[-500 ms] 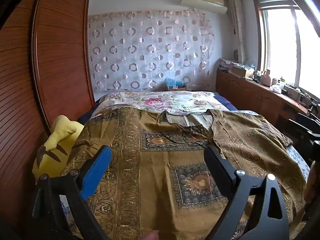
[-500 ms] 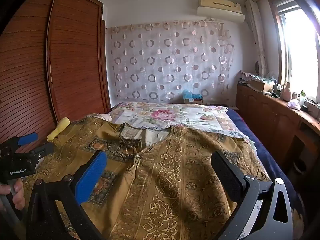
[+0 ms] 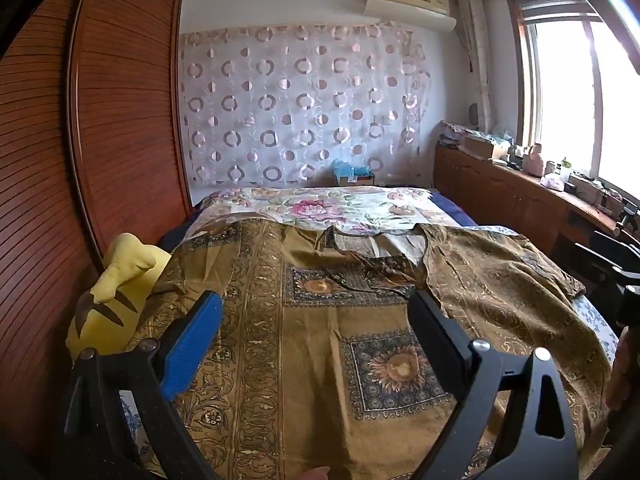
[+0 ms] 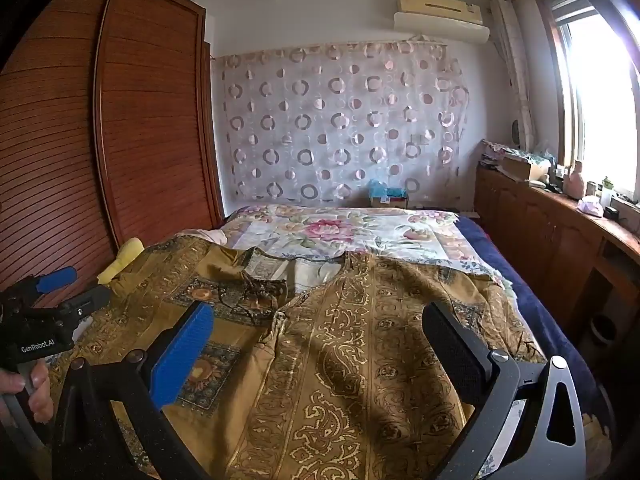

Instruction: Fold small clothes

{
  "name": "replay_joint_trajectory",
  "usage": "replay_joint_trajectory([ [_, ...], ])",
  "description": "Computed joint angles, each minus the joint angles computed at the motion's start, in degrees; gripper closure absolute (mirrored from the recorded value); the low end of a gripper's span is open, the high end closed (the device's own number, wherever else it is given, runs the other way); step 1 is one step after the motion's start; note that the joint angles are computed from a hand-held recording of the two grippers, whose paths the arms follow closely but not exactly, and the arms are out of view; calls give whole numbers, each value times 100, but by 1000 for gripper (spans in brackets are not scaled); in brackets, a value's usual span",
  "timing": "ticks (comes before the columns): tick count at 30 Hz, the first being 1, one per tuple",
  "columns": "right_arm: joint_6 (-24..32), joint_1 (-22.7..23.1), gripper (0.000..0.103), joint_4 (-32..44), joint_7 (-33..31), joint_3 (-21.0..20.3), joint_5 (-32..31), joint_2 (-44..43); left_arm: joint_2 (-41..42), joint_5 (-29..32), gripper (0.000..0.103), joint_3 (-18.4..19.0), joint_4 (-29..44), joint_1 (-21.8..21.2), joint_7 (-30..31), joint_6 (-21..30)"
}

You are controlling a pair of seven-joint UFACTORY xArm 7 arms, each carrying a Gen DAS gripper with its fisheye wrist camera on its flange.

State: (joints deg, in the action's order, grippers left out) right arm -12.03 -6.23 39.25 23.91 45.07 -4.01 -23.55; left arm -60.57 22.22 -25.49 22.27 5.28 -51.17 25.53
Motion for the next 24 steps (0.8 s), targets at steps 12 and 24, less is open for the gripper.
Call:
replay_joint_trajectory([
  [12,-52,-167,0,23,-28,174,74,55,-155,41,9,-131,81,-75,-156,233],
  [24,-99,-186,0,-1,-43,209,114,19,-141,90,9,-155,134,-42,-188,202],
])
